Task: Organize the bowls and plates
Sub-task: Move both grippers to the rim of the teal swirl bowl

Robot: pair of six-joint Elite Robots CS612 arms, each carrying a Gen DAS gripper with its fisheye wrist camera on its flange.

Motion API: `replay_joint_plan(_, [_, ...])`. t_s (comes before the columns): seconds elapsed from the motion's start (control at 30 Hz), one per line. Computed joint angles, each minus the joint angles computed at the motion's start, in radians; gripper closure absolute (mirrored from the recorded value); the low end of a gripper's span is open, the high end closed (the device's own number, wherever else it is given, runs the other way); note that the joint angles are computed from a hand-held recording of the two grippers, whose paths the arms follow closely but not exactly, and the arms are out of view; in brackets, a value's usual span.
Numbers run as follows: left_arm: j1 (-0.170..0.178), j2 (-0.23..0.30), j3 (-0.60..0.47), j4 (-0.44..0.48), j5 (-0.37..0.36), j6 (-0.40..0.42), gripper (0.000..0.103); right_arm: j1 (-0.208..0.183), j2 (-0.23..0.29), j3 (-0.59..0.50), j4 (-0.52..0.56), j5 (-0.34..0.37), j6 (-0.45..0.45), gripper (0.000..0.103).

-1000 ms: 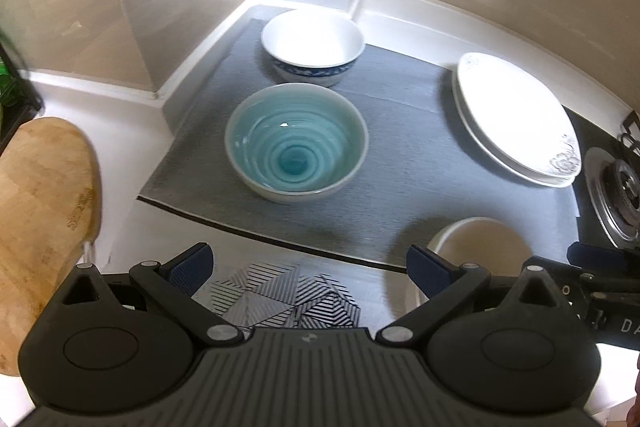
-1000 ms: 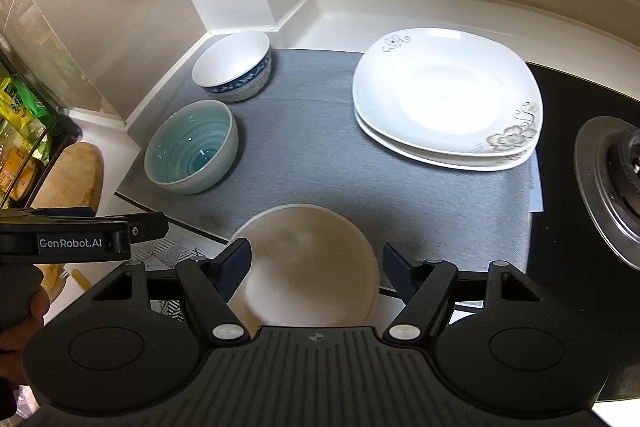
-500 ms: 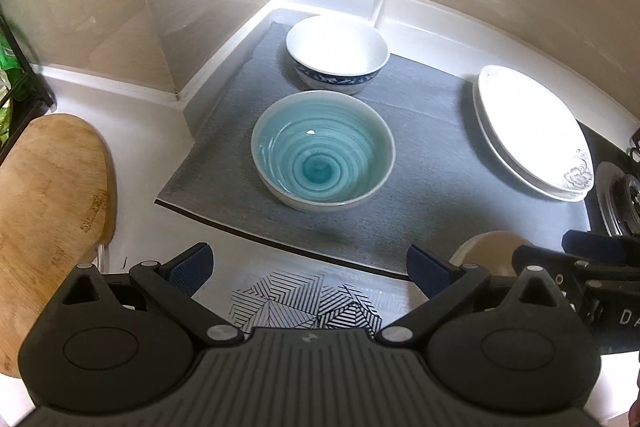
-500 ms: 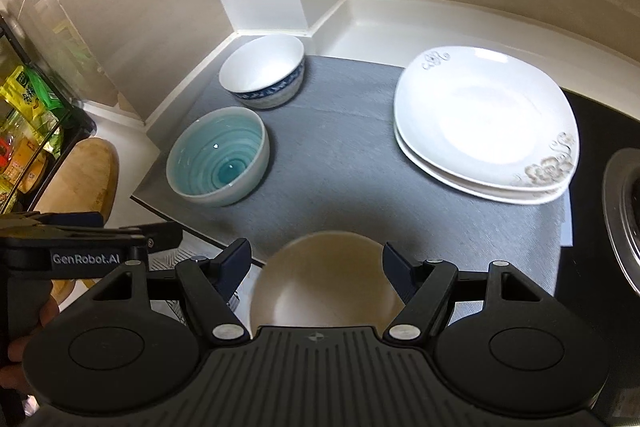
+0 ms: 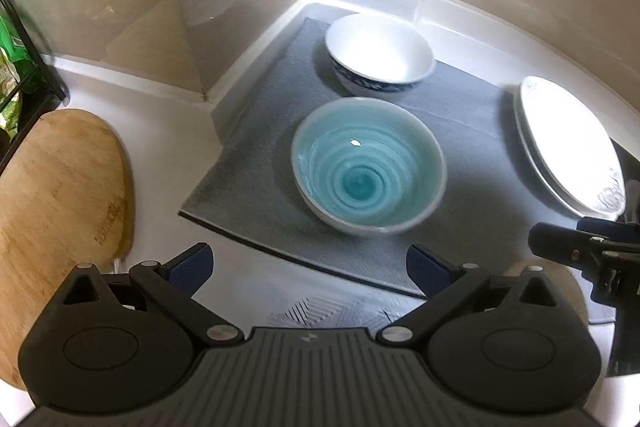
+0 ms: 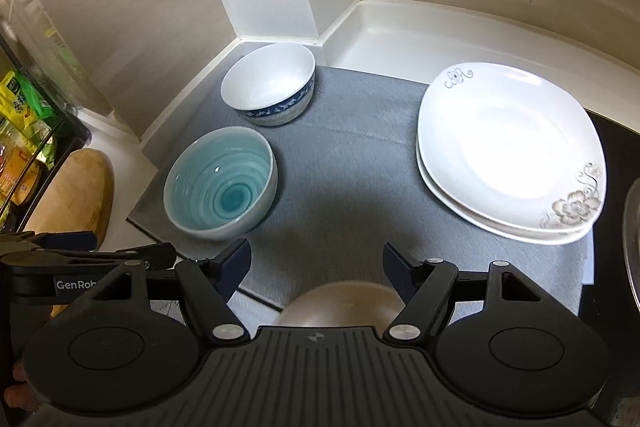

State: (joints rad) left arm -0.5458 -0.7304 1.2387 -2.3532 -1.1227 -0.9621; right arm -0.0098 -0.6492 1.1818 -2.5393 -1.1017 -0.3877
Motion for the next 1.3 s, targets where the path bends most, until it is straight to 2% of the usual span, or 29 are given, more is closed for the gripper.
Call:
replay_joint_plan(0.27, [0.031,0.026,-0.037,0.029,0.024,-0.027,0.0,0.027,0.059,-0.099,0.039,-0.016,0.03,0.028])
replay_joint_plan(0.67, [0.074,0.089,-0.125,0.089,-0.039,-0.035,0.0,0.062,0.136,-0.231,0.128,-0.055,0.014,0.028])
replay_joint_plan(1.3, [0.102,0.153,-0.214,0.149,-0.127,-0.052,0.0,0.087,0.22,-0.371,0.259,-0.11,0.004,0.028])
